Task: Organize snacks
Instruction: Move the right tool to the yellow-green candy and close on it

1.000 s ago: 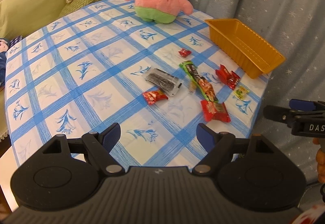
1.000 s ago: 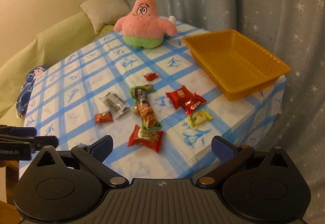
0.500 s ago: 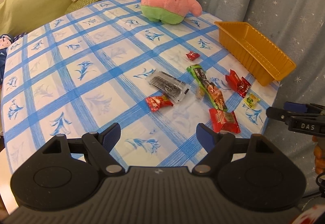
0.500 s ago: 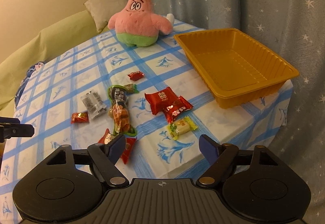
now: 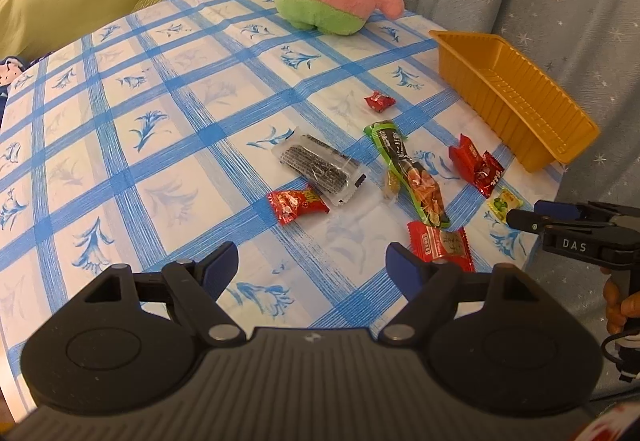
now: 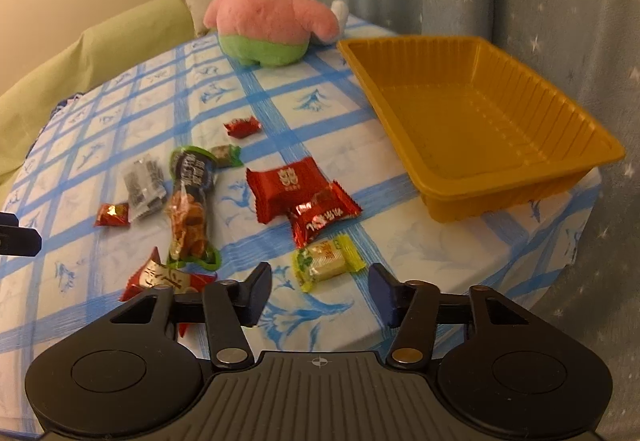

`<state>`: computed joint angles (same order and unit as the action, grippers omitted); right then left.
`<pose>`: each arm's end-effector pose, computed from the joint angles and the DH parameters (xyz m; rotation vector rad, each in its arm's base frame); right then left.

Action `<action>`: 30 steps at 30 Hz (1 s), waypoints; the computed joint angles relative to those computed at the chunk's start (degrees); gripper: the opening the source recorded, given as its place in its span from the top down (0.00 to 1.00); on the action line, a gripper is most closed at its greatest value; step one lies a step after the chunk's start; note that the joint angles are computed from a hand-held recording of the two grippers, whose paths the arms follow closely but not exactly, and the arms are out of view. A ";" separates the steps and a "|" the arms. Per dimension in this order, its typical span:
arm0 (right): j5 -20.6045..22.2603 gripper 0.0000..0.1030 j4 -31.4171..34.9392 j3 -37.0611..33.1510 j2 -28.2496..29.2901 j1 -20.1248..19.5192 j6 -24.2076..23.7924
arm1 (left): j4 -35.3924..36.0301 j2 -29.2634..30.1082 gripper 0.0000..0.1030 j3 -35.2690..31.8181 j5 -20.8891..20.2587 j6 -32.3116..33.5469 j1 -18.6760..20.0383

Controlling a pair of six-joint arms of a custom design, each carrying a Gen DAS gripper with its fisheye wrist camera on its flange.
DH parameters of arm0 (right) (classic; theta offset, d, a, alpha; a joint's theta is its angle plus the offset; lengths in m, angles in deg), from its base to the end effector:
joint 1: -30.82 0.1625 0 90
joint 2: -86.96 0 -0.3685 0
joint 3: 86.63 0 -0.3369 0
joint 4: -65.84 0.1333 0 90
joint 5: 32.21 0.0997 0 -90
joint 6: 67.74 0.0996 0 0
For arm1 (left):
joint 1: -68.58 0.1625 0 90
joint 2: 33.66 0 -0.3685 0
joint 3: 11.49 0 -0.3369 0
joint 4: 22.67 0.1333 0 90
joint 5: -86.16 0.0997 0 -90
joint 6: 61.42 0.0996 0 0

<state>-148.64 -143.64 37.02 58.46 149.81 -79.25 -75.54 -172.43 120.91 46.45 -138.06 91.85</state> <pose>0.2820 -0.3253 -0.0374 0.7988 -2.5566 0.6654 -0.0189 -0.2366 0.3371 0.0952 2.2703 -0.8094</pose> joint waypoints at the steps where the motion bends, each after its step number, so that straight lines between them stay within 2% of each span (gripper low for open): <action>1: 0.89 0.51 1.05 0.04 -0.38 -0.56 1.00 | -0.94 0.53 0.23 0.29 0.07 0.11 0.50; 5: 3.39 0.51 2.78 -0.13 -0.78 -1.56 2.98 | -3.17 2.02 0.23 0.90 0.26 0.31 1.81; 13: 2.02 0.53 0.94 -3.10 1.82 -1.76 3.84 | -5.63 4.72 0.23 1.32 1.02 -0.42 3.32; 15: 0.89 0.56 0.33 -3.94 2.70 -1.36 3.32 | -6.18 5.19 0.23 1.35 1.11 -0.29 3.57; 20: -4.07 0.71 -0.69 -6.46 5.31 0.47 0.00 | -7.38 5.61 0.23 1.62 1.04 0.41 3.86; 23: -5.76 0.77 -1.80 -6.95 6.36 0.93 -2.94 | -9.38 6.01 0.23 2.52 1.31 2.01 4.06; 26: -4.76 0.79 -2.86 -6.09 6.21 0.34 -5.36 | -11.65 6.60 0.23 3.44 1.49 4.66 4.23; 30: -2.72 0.79 -1.09 -4.04 3.60 -0.77 -2.86 | -16.98 6.12 0.26 5.51 1.28 11.97 3.99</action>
<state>-151.36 -144.73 32.99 62.06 149.04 -82.11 -92.51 -166.31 126.42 47.73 -126.08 95.84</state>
